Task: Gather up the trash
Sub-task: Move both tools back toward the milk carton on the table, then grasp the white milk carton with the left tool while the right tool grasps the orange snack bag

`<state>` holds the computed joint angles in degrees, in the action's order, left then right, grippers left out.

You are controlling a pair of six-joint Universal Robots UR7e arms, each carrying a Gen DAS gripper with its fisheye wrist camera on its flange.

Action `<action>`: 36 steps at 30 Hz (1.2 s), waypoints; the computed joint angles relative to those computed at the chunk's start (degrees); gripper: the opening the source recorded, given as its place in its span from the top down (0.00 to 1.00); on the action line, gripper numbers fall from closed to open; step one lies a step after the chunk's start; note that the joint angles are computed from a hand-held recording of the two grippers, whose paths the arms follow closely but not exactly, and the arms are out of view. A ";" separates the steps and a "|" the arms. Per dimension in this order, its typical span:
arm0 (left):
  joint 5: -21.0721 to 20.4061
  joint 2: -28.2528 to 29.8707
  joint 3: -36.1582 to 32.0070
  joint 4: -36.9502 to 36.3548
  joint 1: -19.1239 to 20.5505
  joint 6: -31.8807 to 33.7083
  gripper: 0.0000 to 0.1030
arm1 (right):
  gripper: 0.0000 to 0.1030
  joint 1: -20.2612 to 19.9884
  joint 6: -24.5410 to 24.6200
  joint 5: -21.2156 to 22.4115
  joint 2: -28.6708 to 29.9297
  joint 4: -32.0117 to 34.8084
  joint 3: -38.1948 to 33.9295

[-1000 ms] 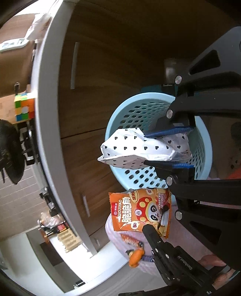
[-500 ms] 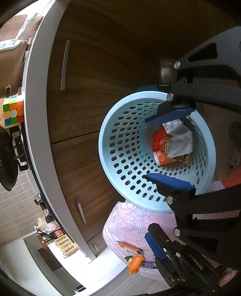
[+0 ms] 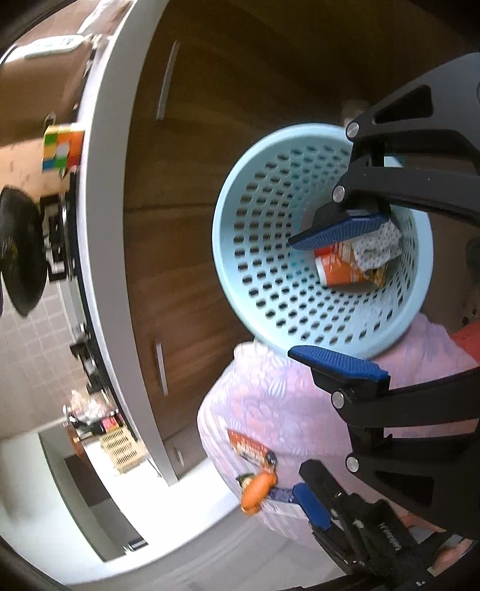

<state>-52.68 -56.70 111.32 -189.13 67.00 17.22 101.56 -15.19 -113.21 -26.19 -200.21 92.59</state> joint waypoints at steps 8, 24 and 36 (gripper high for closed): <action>9.88 -3.86 0.41 -9.84 1.74 -0.59 0.30 | 0.51 2.66 -1.37 0.91 3.73 3.71 -4.40; 17.39 -0.39 -12.76 10.38 8.53 -8.51 0.29 | 0.47 6.90 -4.58 1.02 10.84 13.01 -16.54; 11.93 -4.86 -9.03 11.41 10.62 -8.47 0.46 | 0.42 6.58 -3.31 5.00 21.53 27.14 -37.46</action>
